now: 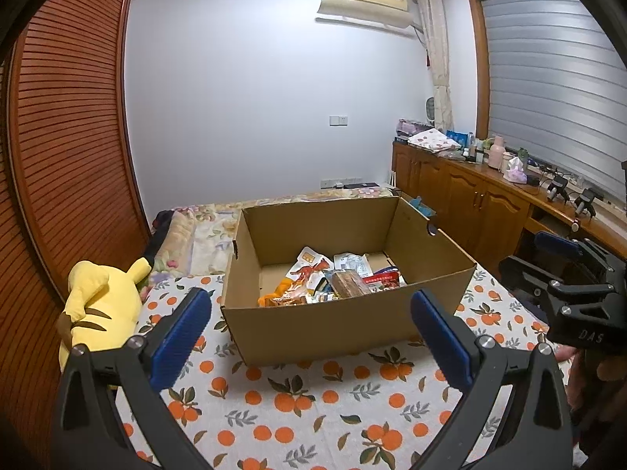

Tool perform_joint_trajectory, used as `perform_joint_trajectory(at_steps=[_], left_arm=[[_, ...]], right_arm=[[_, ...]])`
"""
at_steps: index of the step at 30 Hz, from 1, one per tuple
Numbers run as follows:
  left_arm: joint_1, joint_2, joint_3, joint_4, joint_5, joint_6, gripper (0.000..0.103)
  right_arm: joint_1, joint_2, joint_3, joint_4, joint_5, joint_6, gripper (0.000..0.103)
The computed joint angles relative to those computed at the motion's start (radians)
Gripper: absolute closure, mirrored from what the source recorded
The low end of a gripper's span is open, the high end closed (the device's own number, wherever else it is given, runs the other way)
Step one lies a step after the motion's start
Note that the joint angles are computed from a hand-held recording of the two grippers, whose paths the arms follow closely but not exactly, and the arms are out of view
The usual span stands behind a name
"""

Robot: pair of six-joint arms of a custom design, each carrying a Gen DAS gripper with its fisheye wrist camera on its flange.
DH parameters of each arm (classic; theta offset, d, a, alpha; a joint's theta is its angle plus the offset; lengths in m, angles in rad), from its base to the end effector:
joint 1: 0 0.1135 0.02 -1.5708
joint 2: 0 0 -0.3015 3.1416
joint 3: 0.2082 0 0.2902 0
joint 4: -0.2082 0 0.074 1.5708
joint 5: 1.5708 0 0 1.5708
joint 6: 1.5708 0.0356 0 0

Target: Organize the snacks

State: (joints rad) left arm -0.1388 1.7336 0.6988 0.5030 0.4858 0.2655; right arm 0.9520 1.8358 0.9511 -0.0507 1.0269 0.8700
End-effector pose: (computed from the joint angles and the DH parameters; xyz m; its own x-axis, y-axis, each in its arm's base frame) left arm 0.3506 -0.0658 0.1440 -0.3479 0.2829 -0.8938 0.6344 0.7730 -0.0023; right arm 0.2453 0.2920 0.1484 -0.3981 0.1229 -0.9091 0.2750 0.9614 0.0095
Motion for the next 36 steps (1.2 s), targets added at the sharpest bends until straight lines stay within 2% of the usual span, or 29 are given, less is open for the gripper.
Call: perform_joint_trajectory(at_steps=[8, 16, 26, 36], left_arm=[[0.025, -0.062, -0.072, 0.006, 0.008, 0.008, 0.000], [0.048, -0.098, -0.134, 0.040, 0.012, 0.000, 0.000], [0.053, -0.082, -0.167, 0.089, 0.003, -0.011, 0.000], [0.061, -0.078, -0.174, 0.102, 0.016, -0.012, 0.000]], right_arm=[[0.051, -0.021, 0.009, -0.121, 0.054, 0.104, 0.007], [0.088, -0.009, 0.022, -0.188, 0.075, 0.183, 0.007], [0.136, 0.026, 0.050, -0.313, 0.117, 0.332, 0.007], [0.141, 0.028, 0.053, -0.339, 0.123, 0.357, 0.007]])
